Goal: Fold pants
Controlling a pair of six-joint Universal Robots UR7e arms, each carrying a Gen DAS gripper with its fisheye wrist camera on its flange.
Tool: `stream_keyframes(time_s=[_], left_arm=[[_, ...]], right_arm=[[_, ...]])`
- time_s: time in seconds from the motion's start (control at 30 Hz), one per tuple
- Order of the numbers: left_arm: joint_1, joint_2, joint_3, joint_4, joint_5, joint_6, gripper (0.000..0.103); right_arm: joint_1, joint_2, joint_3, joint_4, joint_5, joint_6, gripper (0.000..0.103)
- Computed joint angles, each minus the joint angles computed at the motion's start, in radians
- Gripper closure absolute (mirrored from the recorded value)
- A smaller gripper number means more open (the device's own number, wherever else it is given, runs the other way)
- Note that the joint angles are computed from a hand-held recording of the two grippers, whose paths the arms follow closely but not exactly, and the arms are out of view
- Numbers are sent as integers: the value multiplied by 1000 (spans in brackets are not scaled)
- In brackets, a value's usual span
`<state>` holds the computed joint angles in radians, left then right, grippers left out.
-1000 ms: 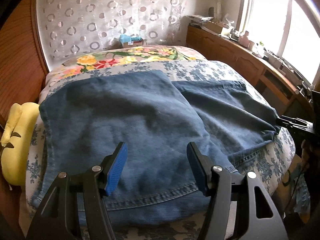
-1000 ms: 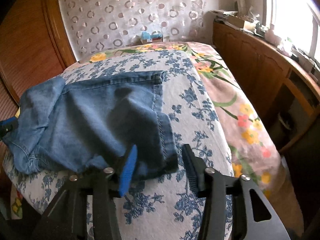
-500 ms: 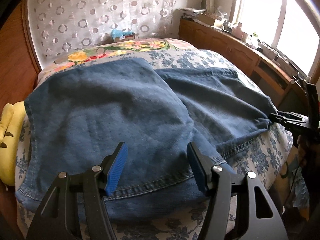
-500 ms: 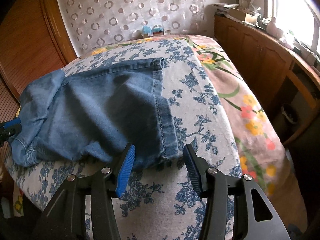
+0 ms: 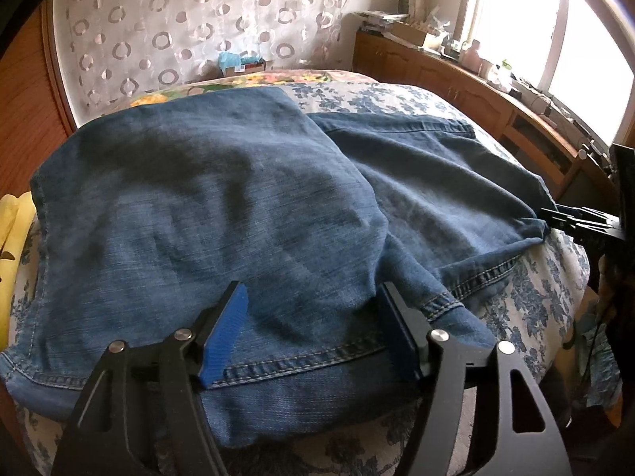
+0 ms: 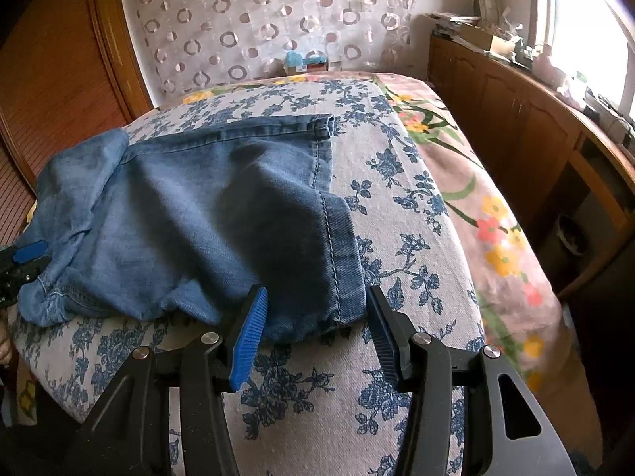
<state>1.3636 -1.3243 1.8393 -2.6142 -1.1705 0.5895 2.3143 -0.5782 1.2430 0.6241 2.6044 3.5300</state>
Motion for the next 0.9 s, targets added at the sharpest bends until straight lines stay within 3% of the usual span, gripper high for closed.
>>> stream_keyframes(time_s=[0.23,0.47,0.57,0.73,0.9], left_arm=[[5,2,10,-29,-10,16,31],[7,0,10,-23,-19,16,31],[6,-3,0,6,-21,9,31],[-1,-8,-28,76,-13,-20,31],[0,-23,-45,126,-37,-49,31]], right_arm=[[1,21,-19,14,21,-10,51],[-3,18,-16,15,30,-16,77],[-11,-6,4,-9,-9,-22,86],[-4,-20,4,-38,-33,-31,87],[14,-59,11,-103,-61,-103,88]])
